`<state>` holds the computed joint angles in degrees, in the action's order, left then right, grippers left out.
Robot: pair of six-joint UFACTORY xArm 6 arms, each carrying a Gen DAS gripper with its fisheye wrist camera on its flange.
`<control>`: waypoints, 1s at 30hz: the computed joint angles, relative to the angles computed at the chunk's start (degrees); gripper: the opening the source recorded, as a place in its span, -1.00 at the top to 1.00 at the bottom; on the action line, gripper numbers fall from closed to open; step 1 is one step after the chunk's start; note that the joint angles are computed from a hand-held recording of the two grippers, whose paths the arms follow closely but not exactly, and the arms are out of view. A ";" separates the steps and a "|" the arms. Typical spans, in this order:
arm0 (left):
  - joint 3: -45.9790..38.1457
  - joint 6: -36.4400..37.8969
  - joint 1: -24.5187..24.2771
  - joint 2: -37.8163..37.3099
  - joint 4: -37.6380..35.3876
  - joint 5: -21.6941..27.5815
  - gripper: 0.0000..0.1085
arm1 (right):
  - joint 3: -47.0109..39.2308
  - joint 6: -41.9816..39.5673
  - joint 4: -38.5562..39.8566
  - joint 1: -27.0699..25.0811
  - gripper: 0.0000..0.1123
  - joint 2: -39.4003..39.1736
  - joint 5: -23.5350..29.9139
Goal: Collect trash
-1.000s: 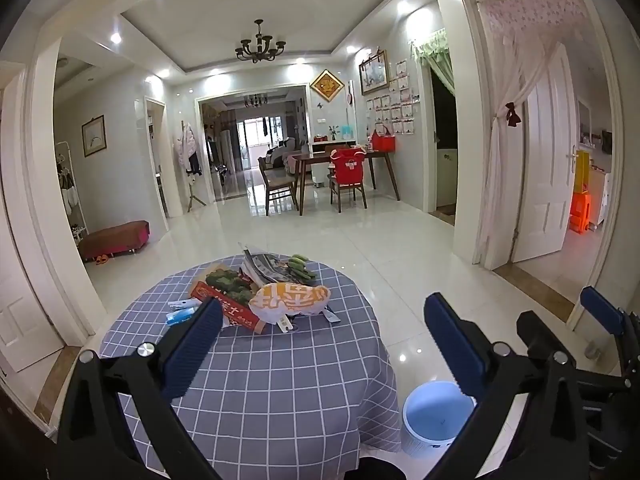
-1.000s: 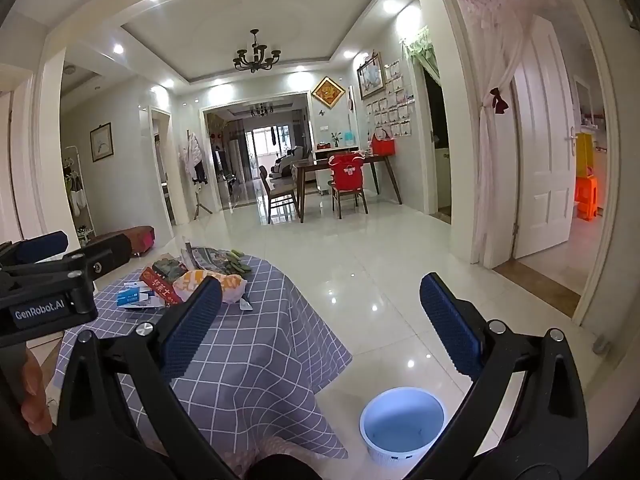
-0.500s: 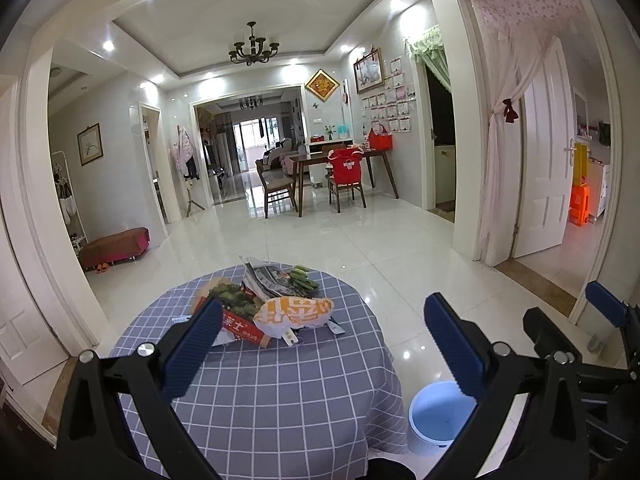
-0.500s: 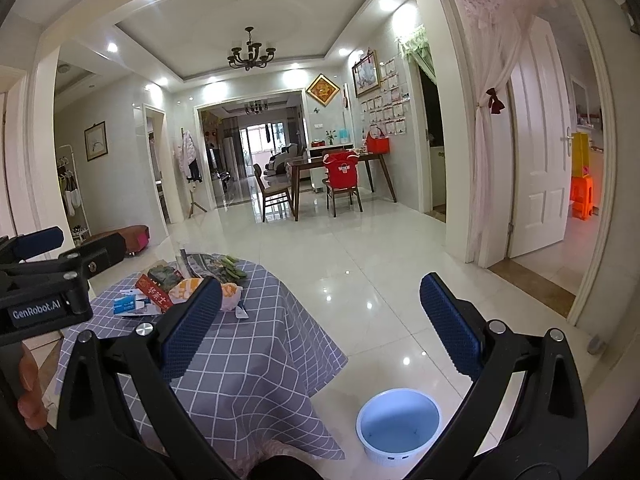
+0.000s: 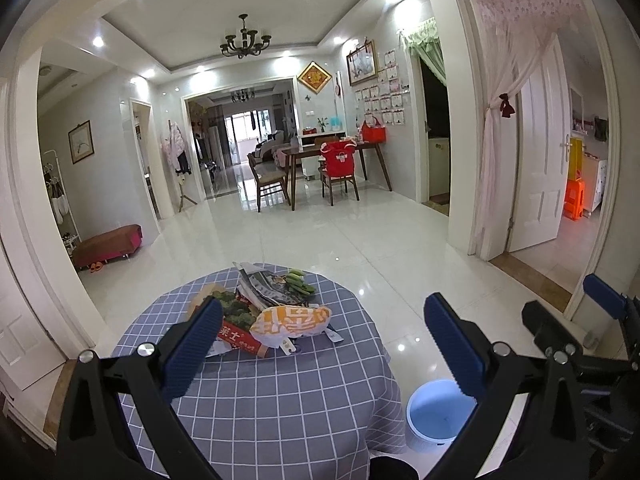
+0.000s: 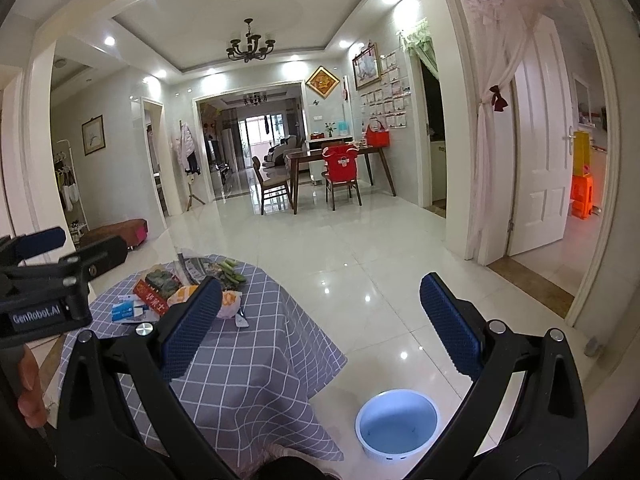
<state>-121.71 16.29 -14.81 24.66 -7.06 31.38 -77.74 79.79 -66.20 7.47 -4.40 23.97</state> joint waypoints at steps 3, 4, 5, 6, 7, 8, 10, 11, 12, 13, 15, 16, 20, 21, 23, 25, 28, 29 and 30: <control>-3.15 -0.18 -0.06 1.82 0.64 1.45 -0.82 | -0.72 -0.86 0.80 -0.23 -0.73 0.52 0.27; -4.23 -0.22 -0.06 2.39 0.70 2.15 -0.82 | -1.03 -1.30 1.28 -0.26 -0.73 0.79 0.37; -5.31 -0.13 -0.05 2.96 0.65 2.92 -0.82 | -1.28 -1.86 1.94 -0.35 -0.73 1.02 0.42; -6.28 0.06 -0.05 3.46 0.52 3.56 -0.82 | -1.51 -2.45 2.65 -0.55 -0.73 1.25 0.29; -7.18 0.11 -0.05 3.94 0.56 4.12 -0.82 | -1.88 -3.36 3.74 -0.68 -0.73 1.61 0.27; -7.97 0.17 -0.06 4.36 0.59 4.57 -0.82 | -2.03 -3.92 4.42 -0.79 -0.73 1.77 0.21; -9.62 -0.23 -0.02 5.25 0.98 5.41 -0.82 | -2.17 -4.30 5.07 -0.87 -0.73 1.96 0.06; -10.72 -0.26 0.01 5.83 1.01 6.13 -0.82 | -2.20 -4.18 5.08 -0.76 -0.73 2.02 0.17; -11.80 -0.27 0.02 6.40 1.10 6.79 -0.82 | -2.31 -4.34 5.30 -0.76 -0.73 2.11 0.15; -12.82 -0.54 0.02 6.94 1.50 7.38 -0.82 | -2.44 -4.61 5.60 -0.79 -0.73 2.18 0.12; -14.27 -0.79 0.01 7.71 1.76 8.13 -0.82 | -2.64 -5.01 6.06 -0.80 -0.73 2.31 0.09; -12.33 -1.07 -0.44 7.51 2.01 6.69 -0.82 | -2.61 -5.00 6.00 -0.83 -0.73 2.34 0.07; -14.53 -1.43 -0.67 8.87 2.83 7.66 -0.82 | -2.97 -5.70 7.06 -1.34 -0.73 2.70 -0.39; -15.41 -1.50 -0.71 9.36 2.94 8.18 -0.82 | -3.07 -6.13 7.55 -1.67 -0.73 2.82 -0.70; -16.59 -1.72 -0.78 10.08 3.26 8.56 -0.82 | -3.32 -6.57 8.20 -1.83 -0.73 3.07 -0.95; -14.30 -1.29 -0.52 9.08 2.76 7.28 -0.82 | -3.56 -6.59 8.47 -1.89 -0.73 3.36 -1.18; -16.05 -1.60 -0.44 10.18 3.00 7.97 -0.82 | -3.68 -7.21 9.01 -2.18 -0.73 3.64 -1.73; -16.44 -1.58 -0.43 10.41 2.98 8.13 -0.82 | -3.64 -7.20 8.97 -2.25 -0.73 3.70 -1.85; -16.99 -1.59 -0.43 10.80 3.01 8.31 -0.82 | -3.61 -7.19 9.00 -2.23 -0.73 3.71 -1.85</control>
